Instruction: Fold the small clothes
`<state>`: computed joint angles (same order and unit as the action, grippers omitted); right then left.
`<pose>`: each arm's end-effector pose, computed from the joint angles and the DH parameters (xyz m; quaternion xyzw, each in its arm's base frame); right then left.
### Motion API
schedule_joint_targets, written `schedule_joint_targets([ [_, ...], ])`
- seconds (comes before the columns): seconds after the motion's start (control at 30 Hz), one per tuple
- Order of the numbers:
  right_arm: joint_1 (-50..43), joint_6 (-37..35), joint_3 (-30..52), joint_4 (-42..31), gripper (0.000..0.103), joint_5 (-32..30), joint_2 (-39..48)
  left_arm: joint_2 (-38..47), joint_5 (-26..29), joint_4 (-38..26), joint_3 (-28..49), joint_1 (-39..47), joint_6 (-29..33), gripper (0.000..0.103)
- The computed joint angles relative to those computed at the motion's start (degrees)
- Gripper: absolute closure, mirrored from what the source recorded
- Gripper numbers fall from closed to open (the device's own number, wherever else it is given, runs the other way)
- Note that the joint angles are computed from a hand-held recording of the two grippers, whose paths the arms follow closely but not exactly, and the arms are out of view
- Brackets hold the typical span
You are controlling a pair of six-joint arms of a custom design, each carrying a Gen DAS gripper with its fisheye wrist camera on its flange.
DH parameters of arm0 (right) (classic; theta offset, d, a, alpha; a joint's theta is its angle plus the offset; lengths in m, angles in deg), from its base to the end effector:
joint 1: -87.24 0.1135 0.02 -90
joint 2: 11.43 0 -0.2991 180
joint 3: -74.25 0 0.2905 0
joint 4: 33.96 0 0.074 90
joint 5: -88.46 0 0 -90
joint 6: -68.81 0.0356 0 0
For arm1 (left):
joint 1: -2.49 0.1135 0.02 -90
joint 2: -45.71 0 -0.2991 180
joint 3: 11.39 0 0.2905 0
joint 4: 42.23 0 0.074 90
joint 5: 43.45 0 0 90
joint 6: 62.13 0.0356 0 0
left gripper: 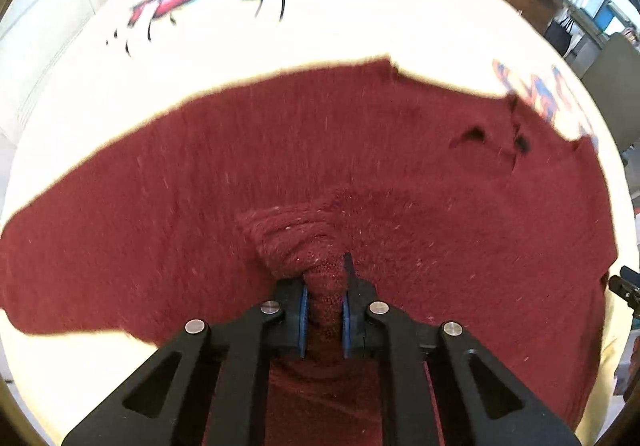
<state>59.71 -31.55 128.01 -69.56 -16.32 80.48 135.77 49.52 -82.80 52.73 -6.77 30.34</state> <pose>0.2603 -0.1254 0.1289 0.1286 0.9735 0.0749 0.1739 0.3207 -0.0542 0.1851 0.1053 0.9731 -0.0374 0.2016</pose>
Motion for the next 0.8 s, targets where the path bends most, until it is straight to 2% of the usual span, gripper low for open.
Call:
schedule_joint_targets([
  [0.1, 0.1, 1.6, 3.1, -1.1, 0.002, -1.8, 0.3, -2.7, 0.5, 0.3, 0.5, 1.2, 1.1, 0.093],
  [0.17, 0.6, 3.1, 6.2, -1.2, 0.002, -2.6, 1.7, -2.3, -0.7, 0.7, 3.5, 1.1, 0.7, 0.093],
  [0.33, 3.7, 6.0, 16.9, -3.4, 0.002, -2.0, 11.9, -0.3, 0.2, 1.9, 7.1, 3.1, 1.1, 0.093],
  [0.47, 6.4, 7.1, 23.3, -6.2, 0.004, -0.5, 19.6, 3.5, -1.4, 2.1, 9.8, 1.6, -0.1, 0.093],
  [0.5, 6.7, 7.1, 24.2, -6.6, 0.012, -0.6, 20.8, 4.0, -1.5, 1.9, 10.1, 1.5, -0.3, 0.093],
  [0.53, 7.1, 7.0, 24.4, -6.6, 0.041, -0.6, 21.6, 4.6, -1.4, 1.7, 10.4, 1.6, -0.3, 0.093],
  [0.57, 7.4, 7.2, 24.7, -6.9, 0.061, -0.7, 22.5, 4.8, -1.2, 1.3, 10.7, 1.8, -0.1, 0.093],
  [0.6, 7.2, 7.8, 25.0, -7.2, 0.076, -1.6, 23.1, 5.1, -0.8, 1.2, 10.8, 2.1, 0.3, 0.093],
  [0.63, 6.9, 8.6, 24.4, -6.4, 0.083, -2.4, 22.6, 5.1, -1.0, 1.4, 10.5, 2.3, 0.6, 0.093],
  [0.8, 4.4, 8.5, 20.5, -2.9, 0.086, -2.2, 16.9, 5.4, 0.1, 1.4, 10.7, 1.8, 1.3, 0.093],
])
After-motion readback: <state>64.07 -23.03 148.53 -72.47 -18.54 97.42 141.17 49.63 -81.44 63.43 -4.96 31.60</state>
